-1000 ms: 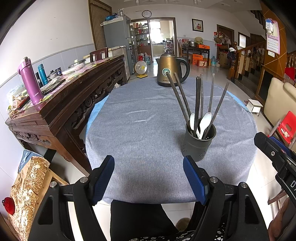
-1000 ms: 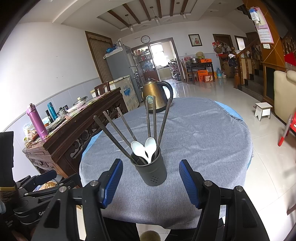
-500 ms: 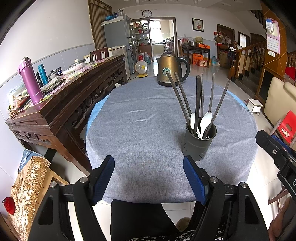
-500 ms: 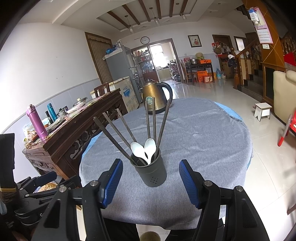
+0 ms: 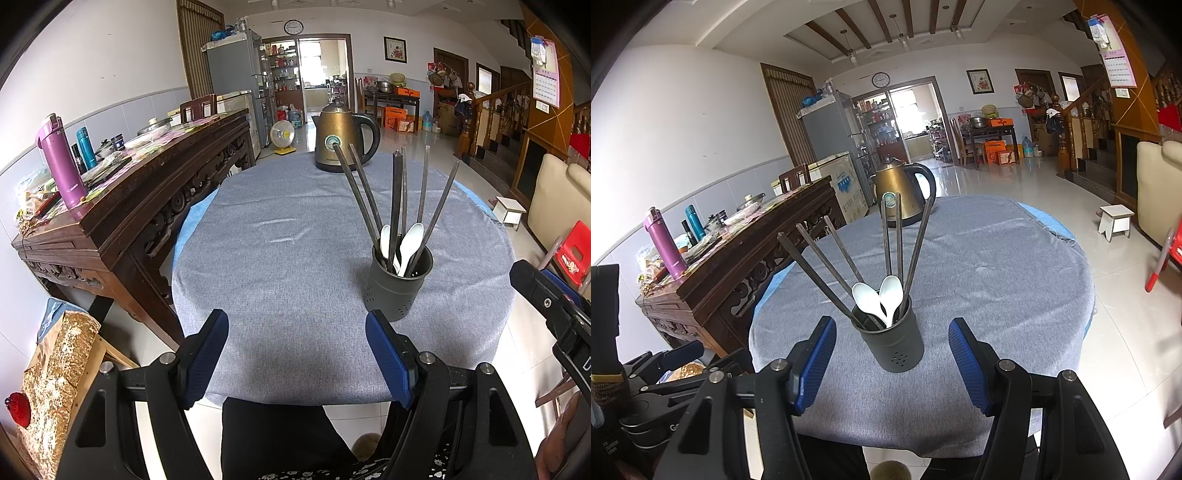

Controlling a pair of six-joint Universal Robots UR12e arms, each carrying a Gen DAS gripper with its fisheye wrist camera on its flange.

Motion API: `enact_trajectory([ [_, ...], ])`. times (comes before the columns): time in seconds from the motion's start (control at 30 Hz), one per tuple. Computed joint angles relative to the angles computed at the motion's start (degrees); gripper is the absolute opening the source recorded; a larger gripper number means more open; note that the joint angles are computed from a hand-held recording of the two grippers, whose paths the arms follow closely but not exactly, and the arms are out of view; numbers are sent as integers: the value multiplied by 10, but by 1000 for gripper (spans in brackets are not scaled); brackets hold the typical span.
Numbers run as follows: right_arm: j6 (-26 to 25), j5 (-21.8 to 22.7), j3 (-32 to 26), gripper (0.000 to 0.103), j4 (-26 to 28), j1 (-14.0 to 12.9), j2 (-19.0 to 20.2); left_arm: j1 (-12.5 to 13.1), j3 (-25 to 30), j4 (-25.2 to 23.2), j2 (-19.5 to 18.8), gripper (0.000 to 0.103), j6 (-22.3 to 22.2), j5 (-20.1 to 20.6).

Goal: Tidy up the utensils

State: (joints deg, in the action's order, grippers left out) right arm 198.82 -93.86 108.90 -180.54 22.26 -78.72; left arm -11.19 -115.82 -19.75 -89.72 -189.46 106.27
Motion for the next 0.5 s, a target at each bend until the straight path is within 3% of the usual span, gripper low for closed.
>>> enact_trajectory([
  [0.4, -1, 5, -7, 67, 5, -2, 5, 4, 2, 6, -3, 77, 3, 2],
  [0.5, 2, 4, -10, 70, 5, -10, 11, 24, 10, -6, -9, 77, -5, -35],
])
